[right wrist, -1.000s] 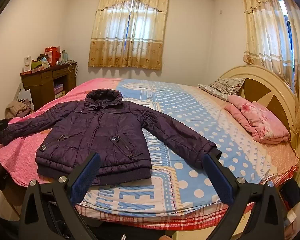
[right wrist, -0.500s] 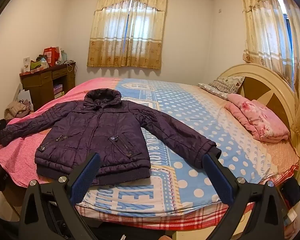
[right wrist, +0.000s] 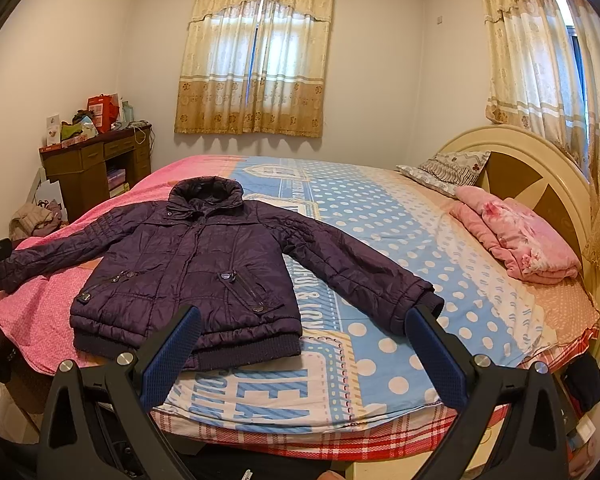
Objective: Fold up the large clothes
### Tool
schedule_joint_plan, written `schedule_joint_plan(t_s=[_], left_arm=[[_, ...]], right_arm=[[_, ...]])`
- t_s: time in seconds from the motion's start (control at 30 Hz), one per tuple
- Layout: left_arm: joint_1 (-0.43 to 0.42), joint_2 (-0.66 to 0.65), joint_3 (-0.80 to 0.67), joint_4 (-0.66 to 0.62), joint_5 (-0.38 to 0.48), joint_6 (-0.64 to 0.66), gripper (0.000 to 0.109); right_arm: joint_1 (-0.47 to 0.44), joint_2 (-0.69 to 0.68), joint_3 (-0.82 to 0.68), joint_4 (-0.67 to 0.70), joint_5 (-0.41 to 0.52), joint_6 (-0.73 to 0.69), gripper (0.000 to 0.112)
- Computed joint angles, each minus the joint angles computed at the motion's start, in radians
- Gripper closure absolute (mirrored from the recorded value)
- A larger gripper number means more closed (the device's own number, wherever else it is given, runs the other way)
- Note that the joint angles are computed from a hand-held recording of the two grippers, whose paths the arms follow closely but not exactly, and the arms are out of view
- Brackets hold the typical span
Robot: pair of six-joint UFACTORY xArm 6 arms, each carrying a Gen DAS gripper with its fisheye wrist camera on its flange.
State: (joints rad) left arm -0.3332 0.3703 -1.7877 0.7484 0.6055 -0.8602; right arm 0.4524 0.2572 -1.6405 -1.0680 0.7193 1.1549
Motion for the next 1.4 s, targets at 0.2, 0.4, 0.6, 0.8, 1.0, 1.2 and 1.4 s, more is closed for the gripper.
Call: schedule_joint_plan(t_s=[0.2,0.4,0.6,0.8,1.0,1.2,1.4], left_arm=[[-0.004,0.007,-0.007,0.011,0.004,-0.008,0.006],[-0.003,0.006,-0.005,0.008,0.0,-0.005,0.006],[-0.002,0.005,-0.003,0.007,-0.001,-0.006,0.006],[-0.003,0.006,-0.005,0.008,0.001,-0.009,0.006],[-0.004,0.007,-0.006,0.011,-0.001,-0.013,0.006],[-0.004,0.006,-0.004,0.014,-0.001,-0.015,0.006],[-0.004,0.006,-0.006,0.011,0.0,-0.013,0.006]], right_arm=[[0.0,0.001,-0.003,0.001,0.003,0.0,0.011],[0.0,0.001,-0.002,0.003,0.001,0.0,0.011],[-0.003,0.002,0.001,0.001,-0.009,0.004,0.011],[-0.004,0.003,0.004,-0.002,-0.02,0.009,0.011],[-0.004,0.006,0.0,0.0,-0.02,0.009,0.011],[-0.003,0.002,0.002,0.002,-0.021,0.006,0.011],[-0.003,0.004,0.0,0.005,-0.022,0.003,0.011]])
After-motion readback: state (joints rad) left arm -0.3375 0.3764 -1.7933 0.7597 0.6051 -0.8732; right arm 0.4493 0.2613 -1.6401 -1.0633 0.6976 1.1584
